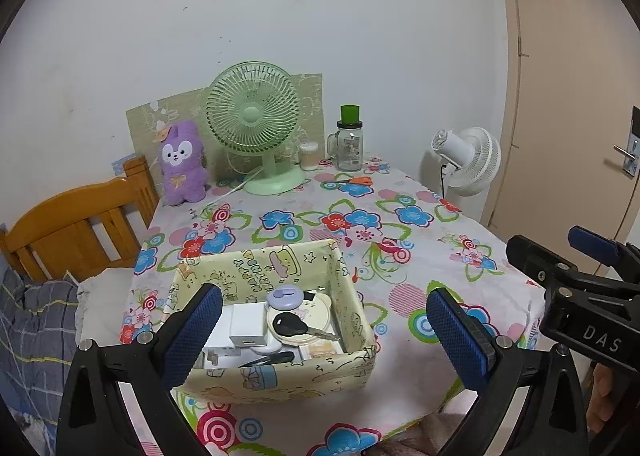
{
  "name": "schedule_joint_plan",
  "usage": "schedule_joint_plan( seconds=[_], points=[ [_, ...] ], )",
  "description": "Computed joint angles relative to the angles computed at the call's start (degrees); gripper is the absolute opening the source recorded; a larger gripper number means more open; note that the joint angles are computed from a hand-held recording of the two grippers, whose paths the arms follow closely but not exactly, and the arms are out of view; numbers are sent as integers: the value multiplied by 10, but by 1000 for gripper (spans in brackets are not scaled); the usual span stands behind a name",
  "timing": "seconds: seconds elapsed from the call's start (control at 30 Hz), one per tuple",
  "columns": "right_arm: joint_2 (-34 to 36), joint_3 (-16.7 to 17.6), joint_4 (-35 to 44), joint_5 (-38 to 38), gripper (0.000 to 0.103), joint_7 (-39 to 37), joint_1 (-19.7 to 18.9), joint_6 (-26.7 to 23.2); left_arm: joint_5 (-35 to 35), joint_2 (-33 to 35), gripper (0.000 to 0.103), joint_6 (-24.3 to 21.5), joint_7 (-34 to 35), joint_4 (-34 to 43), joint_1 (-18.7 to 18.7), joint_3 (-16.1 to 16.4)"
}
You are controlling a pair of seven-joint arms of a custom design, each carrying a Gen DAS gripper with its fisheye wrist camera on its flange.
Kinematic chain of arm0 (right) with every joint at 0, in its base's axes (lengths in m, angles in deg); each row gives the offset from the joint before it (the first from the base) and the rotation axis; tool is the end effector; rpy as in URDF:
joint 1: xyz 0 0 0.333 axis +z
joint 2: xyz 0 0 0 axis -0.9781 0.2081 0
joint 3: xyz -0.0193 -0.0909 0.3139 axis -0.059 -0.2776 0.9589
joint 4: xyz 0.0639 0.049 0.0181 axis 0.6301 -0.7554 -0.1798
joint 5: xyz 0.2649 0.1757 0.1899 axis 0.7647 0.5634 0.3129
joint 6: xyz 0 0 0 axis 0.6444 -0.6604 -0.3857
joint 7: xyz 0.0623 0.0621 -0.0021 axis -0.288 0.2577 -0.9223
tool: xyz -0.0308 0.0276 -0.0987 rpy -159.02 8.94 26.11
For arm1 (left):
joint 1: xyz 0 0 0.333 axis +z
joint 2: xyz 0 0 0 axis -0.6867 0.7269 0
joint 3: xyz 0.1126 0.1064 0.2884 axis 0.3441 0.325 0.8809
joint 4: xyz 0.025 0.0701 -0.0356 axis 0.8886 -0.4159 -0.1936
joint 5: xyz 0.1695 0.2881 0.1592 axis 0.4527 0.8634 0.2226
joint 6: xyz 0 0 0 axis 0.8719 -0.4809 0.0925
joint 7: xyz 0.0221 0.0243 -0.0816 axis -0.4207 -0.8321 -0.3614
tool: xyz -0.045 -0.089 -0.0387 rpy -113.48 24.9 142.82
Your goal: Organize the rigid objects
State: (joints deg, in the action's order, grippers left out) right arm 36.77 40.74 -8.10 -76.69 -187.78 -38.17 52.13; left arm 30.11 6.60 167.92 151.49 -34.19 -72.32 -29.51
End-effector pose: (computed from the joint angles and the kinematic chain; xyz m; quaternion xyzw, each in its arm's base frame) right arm 0.5314 0.4068 0.4782 -0.4409 0.7640 -0.3897 0.2646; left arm 0.6162 -0.4195 0.4615 -0.3922 0.7878 -0.4145 0.2316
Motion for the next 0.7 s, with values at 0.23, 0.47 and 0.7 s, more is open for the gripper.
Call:
schedule_joint_plan(
  seconds=[0.23,0.47,0.7],
  points=[
    [7,-1,9,-10,101,-6,1,8,13,-2,103,16,1,-8,-7,12],
    [18,-7,26,-5,102,-17,11,-5,4,-1,103,15,14,-7,5,-2],
    [17,-8,26,-8,102,-9,15,-16,-5,-1,103,8,20,-5,8,-8]
  ],
)
